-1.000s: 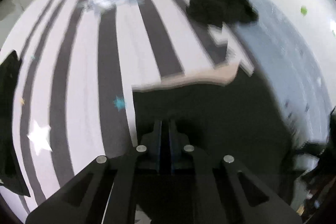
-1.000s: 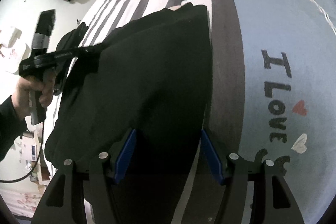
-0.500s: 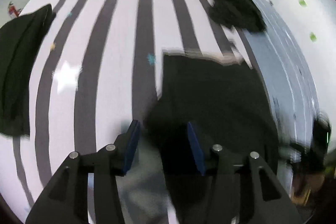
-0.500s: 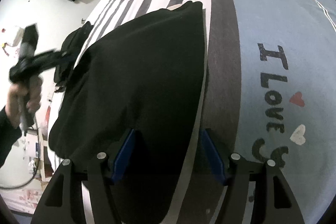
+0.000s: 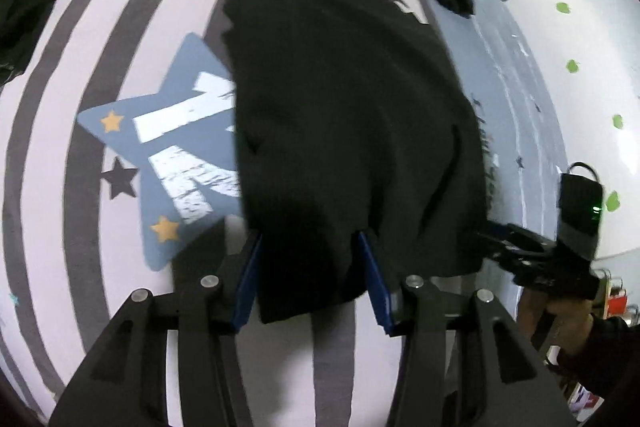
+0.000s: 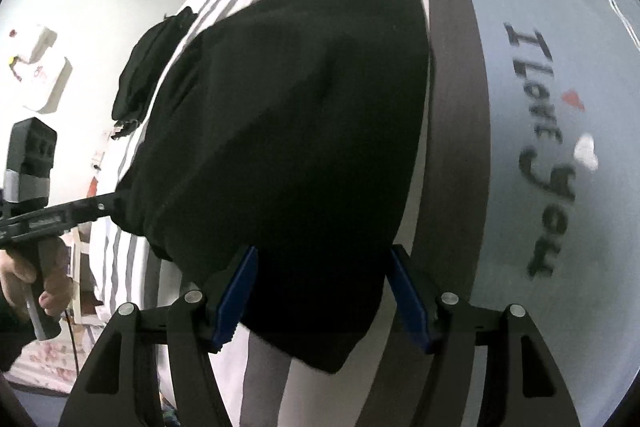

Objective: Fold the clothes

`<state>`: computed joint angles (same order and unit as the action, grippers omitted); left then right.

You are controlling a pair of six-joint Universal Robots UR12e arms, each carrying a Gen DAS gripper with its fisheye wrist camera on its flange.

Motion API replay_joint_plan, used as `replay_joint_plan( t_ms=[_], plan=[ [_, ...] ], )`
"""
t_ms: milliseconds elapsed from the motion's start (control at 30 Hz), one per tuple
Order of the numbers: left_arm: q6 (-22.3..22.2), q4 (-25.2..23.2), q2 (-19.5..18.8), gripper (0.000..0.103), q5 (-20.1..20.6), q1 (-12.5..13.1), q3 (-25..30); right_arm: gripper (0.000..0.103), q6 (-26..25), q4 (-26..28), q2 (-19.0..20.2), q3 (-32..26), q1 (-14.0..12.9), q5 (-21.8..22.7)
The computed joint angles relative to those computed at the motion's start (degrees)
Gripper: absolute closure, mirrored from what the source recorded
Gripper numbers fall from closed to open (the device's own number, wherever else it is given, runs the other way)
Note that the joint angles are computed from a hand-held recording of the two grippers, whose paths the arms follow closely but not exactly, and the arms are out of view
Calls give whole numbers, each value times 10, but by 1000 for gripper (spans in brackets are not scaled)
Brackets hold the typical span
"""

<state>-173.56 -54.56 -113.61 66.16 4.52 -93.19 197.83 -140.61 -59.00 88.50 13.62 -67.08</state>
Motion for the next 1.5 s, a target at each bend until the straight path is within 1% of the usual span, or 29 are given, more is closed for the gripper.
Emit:
replay_joint_plan(
  t_ms=[67, 133, 167, 200, 233, 267, 333, 467, 567, 633, 667, 700, 733, 767, 800, 833, 867, 900, 967, 1033, 1100, 1133, 1167, 1233, 1300, 1333, 1400, 1467, 1500],
  plan=[
    [13, 5, -1, 61, 13, -5, -4, 39, 26, -4, 4, 3, 2, 3],
    [33, 5, -6, 85, 28, -8, 0, 37, 45, -4, 16, -5, 6, 4],
    [41, 3, -8, 86, 25, -6, 3, 37, 54, -10, 20, -5, 7, 6],
    [45, 6, -6, 91, 19, -3, 2, 40, 59, -23, 23, -3, 7, 10],
    [50, 8, -4, 92, 13, -1, 0, 58, 55, -30, 24, -2, 7, 15],
    [52, 11, -1, 93, 5, 2, -1, 62, 44, -32, 23, -2, 6, 19],
    [52, 5, 10, 95, -12, 14, -2, 75, 23, -34, 22, -4, 5, 28],
    [59, -25, 21, 96, -9, 29, -5, 81, -18, -34, 18, -7, 2, 42],
    [60, -37, 14, 95, 7, 29, -17, 82, -53, -8, 17, -12, 5, 36],
    [45, -34, 2, 90, 9, 27, -16, 83, -61, 15, 22, -17, 6, 32],
    [36, -26, 3, 88, 5, 26, -17, 83, -59, 18, 23, -17, 3, 35],
    [27, -17, 4, 81, 1, 26, -18, 83, -56, 19, 24, -16, 0, 40],
    [20, -6, 6, 67, 5, 26, -20, 83, -53, 18, 24, -13, -3, 46],
    [15, 6, 9, 59, 19, 24, -21, 83, -47, 15, 23, -11, -6, 54],
    [8, 12, 10, 46, 32, 24, -21, 81, -44, 15, 22, -10, -8, 60],
    [-4, 15, 11, 40, 42, 25, -19, 69, -43, 17, 20, -9, -9, 61],
    [-15, 19, 11, 39, 44, 27, -17, 65, -42, 18, 19, -8, -10, 62],
    [-24, 25, 9, 39, 43, 29, -14, 64, -41, 20, 17, -8, -12, 63],
    [-36, 49, 6, 39, 58, 28, -6, 64, -39, 18, 12, -5, -14, 59],
    [-41, 77, -3, 39, 78, 24, 8, 62, -31, 1, 4, 2, -14, 36],
    [-41, 79, -16, 39, 72, 25, 27, 61, -10, -24, 2, 3, -15, 16],
    [-47, 76, -26, 39, 66, 24, 41, 59, 4, -38, 6, -1, -16, 7],
    [-46, 72, -36, 39, 64, 23, 55, 58, 15, -49, 11, -8, -17, -3],
    [-24, 67, -57, 39, 70, 16, 82, 55, 31, -65, 21, -22, -19, -23],
    [-6, 80, -82, 39, 73, 8, 112, 55, 41, -69, 39, -48, -18, -32],
    [-6, 82, -100, 39, 73, 4, 132, 55, 45, -71, 51, -63, -17, -32],
    [-14, 64, -134, 39, 65, -3, 176, 55, 50, -72, 72, -94, -15, -35],
    [-13, 42, -163, 40, 62, -9, 215, 48, 46, -59, 90, -121, -11, -45],
    [2, 42, -172, 48, 64, -12, 226, 44, 42, -54, 96, -129, -8, -57]
  ],
)
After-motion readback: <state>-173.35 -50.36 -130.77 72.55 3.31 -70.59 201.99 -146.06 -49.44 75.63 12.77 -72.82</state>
